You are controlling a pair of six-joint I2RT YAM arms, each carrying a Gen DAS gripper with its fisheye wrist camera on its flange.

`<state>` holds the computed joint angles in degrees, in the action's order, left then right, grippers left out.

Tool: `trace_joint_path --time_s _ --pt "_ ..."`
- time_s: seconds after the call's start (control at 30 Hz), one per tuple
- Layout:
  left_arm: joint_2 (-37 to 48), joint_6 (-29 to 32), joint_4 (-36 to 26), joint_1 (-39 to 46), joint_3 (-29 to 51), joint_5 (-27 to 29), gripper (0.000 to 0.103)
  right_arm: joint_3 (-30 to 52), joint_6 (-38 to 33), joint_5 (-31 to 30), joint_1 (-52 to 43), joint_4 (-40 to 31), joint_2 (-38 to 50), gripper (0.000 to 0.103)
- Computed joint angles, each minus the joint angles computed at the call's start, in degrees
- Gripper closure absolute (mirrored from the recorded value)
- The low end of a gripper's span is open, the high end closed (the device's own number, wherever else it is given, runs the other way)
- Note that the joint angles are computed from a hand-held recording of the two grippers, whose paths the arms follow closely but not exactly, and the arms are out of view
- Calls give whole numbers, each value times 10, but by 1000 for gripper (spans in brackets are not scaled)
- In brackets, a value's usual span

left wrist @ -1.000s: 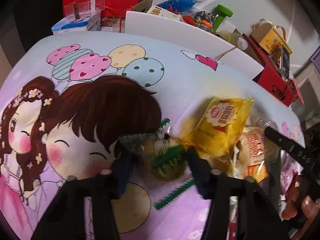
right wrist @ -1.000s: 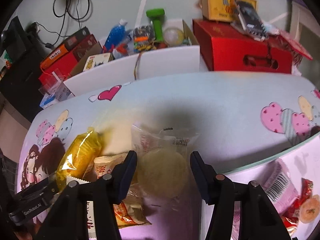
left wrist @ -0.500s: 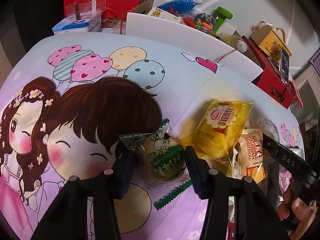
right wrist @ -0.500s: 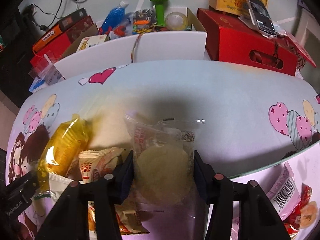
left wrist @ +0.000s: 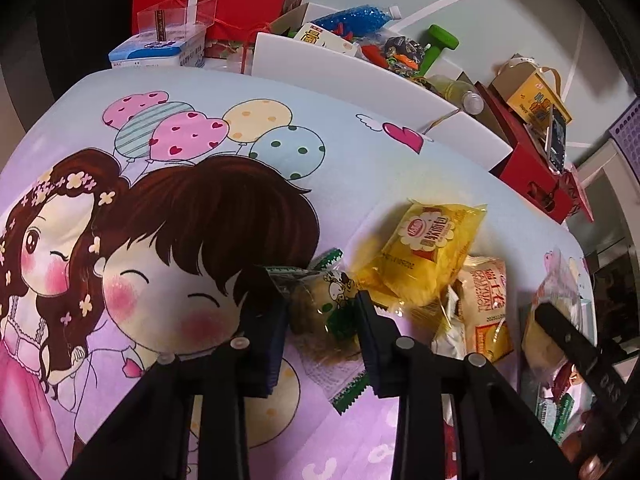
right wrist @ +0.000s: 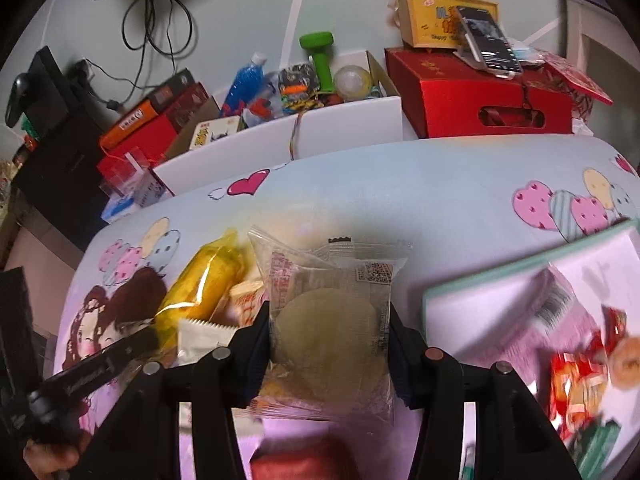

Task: Organize snacks
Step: 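Grasp the green biscuit pack with the left tool while the right tool grasps the clear bun bag, then carry the green biscuit pack and bun bag over the white tray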

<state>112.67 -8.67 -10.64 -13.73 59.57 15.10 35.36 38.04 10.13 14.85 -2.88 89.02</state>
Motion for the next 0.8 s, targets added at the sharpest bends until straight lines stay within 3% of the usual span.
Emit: trace_joint_path --time_s 0.4,0.8 --pt "-59 -7 9 6 -49 26 79 -89 79 11 47 -12 -106 49" --pt "-141 2 8 -23 -98 -10 83 -132 115 31 92 -79 -223 49"
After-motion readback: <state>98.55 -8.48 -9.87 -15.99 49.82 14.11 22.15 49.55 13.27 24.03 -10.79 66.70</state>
